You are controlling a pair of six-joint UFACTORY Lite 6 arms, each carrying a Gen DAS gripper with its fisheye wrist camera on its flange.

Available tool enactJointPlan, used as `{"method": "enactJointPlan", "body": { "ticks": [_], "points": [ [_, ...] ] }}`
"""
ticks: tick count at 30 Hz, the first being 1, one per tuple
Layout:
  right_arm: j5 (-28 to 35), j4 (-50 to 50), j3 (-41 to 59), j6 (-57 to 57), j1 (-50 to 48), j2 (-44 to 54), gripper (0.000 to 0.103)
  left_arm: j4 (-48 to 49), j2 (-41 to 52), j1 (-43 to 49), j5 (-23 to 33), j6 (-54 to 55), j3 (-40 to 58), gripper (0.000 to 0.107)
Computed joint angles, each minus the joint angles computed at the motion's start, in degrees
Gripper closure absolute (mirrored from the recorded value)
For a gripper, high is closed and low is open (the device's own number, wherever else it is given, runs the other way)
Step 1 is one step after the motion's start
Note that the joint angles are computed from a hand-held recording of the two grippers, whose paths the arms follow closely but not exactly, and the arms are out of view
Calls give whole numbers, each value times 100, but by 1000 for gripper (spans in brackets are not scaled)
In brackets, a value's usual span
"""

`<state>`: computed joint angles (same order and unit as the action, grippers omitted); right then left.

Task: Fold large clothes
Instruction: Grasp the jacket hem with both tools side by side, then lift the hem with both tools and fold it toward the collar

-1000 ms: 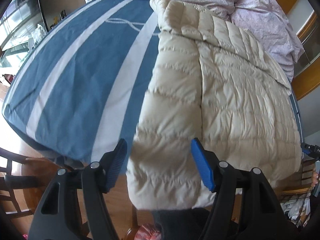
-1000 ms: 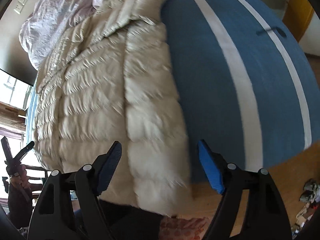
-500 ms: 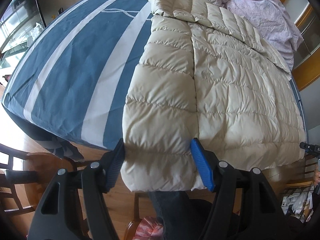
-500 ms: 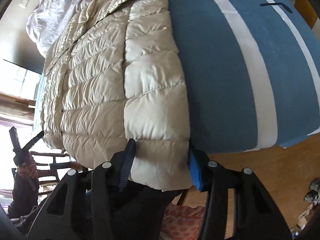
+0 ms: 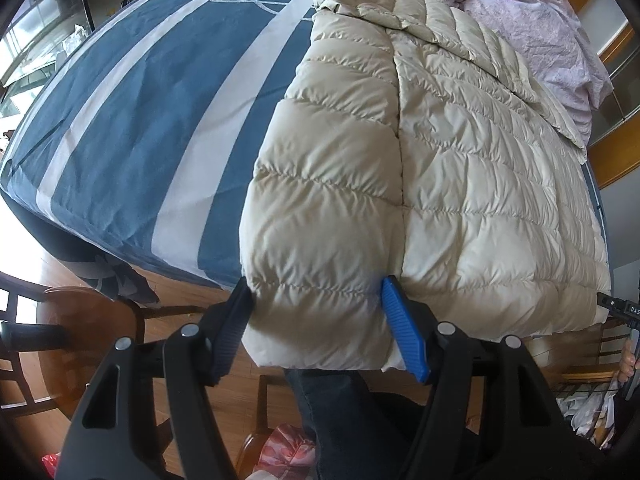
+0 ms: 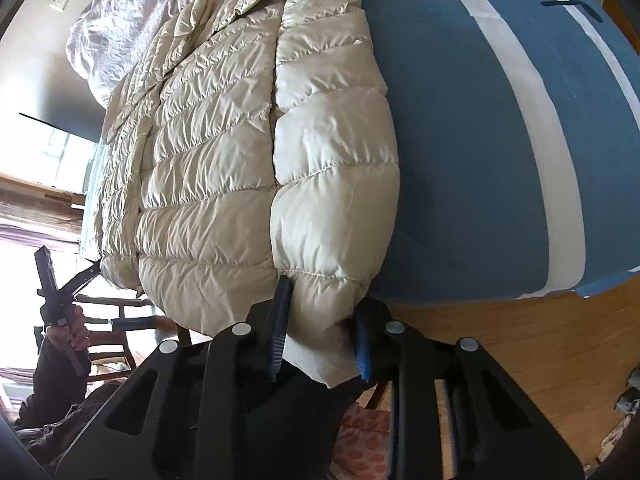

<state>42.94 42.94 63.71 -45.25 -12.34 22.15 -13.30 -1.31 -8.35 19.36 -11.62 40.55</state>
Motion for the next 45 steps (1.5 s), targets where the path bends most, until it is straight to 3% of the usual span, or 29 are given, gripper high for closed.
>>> {"method": "enactJointPlan", "body": {
  "ticks": [6,10,14,17,21,31,38,45],
  "points": [
    [36,-171,33,110,58,-50,77,-241,-44,-13,-50,172,-54,51],
    [16,-115,5,101,146,-57,86,-542,-224,12,-77,456,-199,71],
    [37,-113,43,82,131,-71,91,-45,-418,-122,-10,-14,-227,96],
    [82,-92,65,44,66,-181,93,590,-539,-283,113,-622,-141,102],
    [152,-24,129,34,-13,-371,94,1383,-675,-484,360,-1309,59,103],
    [214,86,1072,293,38,-200,94,2077,-528,-341,807,-1589,1118,103],
    [191,-101,2459,956,256,460,94,2273,581,-127,1065,-1577,2771,103],
    [384,-790,4893,2184,526,1923,94,2122,2236,116,1542,-1260,5045,103]
  ]
}}
